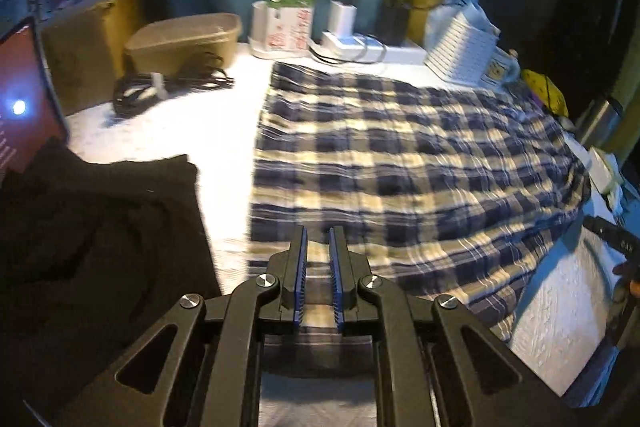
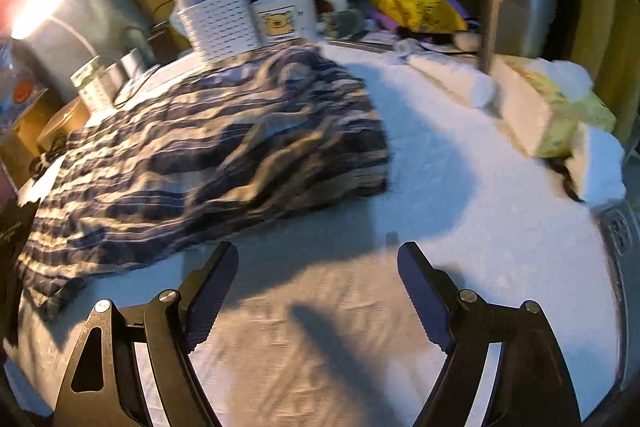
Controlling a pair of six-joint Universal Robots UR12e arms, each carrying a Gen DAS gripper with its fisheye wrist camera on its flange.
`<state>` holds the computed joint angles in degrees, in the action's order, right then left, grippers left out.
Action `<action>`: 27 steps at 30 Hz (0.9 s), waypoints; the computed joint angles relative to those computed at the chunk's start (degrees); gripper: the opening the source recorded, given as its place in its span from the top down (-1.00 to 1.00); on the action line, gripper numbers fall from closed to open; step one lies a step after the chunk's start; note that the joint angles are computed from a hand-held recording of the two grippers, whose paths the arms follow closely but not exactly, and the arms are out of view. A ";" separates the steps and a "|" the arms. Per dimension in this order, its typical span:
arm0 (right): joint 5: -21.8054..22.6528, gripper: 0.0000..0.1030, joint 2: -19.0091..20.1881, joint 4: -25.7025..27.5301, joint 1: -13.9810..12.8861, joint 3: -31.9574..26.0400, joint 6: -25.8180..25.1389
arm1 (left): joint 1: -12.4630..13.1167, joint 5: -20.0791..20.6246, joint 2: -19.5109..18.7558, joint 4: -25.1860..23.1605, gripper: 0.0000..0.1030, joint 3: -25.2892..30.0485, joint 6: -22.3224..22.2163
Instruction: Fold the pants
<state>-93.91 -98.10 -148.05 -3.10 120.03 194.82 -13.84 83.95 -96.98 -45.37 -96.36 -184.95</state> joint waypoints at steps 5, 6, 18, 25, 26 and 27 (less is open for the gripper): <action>5.41 -0.66 1.25 -1.81 -0.43 -0.48 0.52 | 0.27 1.33 -0.15 0.15 0.73 0.35 -0.75; 6.30 -0.78 1.54 -2.38 -0.63 -0.46 0.94 | 0.24 1.50 -0.30 -0.06 0.70 0.53 -0.85; 13.17 -0.97 4.74 -6.92 -3.94 -1.82 4.66 | -0.35 2.92 -1.88 -1.40 0.65 2.40 -2.55; 20.33 -0.63 7.25 -12.46 -6.39 -2.31 6.88 | -1.18 4.22 -2.60 -2.17 0.65 3.43 -2.69; 21.02 -0.49 7.53 -12.72 -6.60 -2.39 7.26 | -1.27 4.48 -2.66 -2.21 0.65 3.54 -2.79; 21.59 -0.33 8.05 -12.75 -6.87 -2.68 8.12 | -1.37 4.81 -2.72 -2.30 0.65 3.69 -2.92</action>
